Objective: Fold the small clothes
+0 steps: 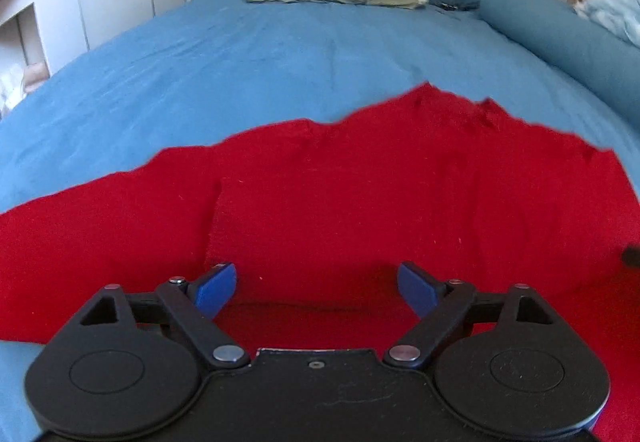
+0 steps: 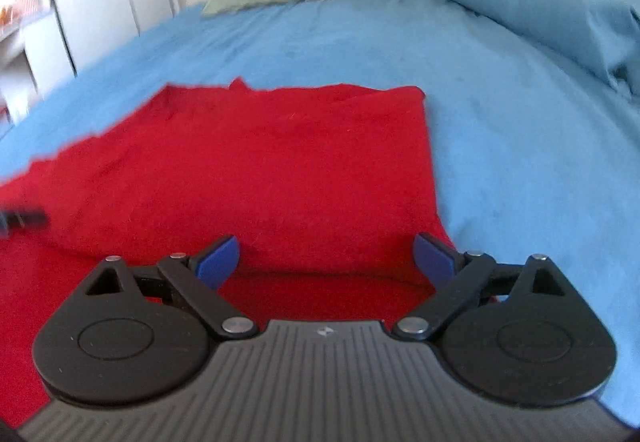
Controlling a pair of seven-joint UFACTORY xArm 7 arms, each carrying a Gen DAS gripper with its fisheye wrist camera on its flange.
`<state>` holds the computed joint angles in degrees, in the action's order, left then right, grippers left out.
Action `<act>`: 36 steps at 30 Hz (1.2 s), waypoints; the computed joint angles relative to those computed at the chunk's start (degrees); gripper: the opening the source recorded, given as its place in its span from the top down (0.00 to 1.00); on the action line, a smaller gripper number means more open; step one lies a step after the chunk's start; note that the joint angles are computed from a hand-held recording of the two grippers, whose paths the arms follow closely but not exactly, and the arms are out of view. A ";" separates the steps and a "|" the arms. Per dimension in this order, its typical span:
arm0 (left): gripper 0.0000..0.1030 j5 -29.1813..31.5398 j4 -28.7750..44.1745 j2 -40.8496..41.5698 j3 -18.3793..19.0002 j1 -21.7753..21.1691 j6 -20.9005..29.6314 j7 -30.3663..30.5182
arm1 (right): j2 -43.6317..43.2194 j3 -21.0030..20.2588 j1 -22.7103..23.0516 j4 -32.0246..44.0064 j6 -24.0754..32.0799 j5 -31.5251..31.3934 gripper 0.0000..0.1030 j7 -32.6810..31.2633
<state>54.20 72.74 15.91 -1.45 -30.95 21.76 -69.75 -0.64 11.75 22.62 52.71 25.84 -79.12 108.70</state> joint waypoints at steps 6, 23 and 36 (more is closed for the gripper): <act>0.11 0.59 -2.91 -4.73 -0.33 0.33 -0.82 -2.28 | -2.02 1.08 1.17 0.62 2.01 5.69 0.00 -7.65; 0.00 -9.94 -33.71 -48.38 -1.77 12.58 2.52 6.30 | -11.16 12.29 2.47 6.11 9.70 26.41 0.00 -20.53; 0.06 -19.72 -49.41 -52.16 3.69 29.65 -12.66 4.86 | 4.03 11.68 11.12 17.04 14.43 15.38 0.00 -9.99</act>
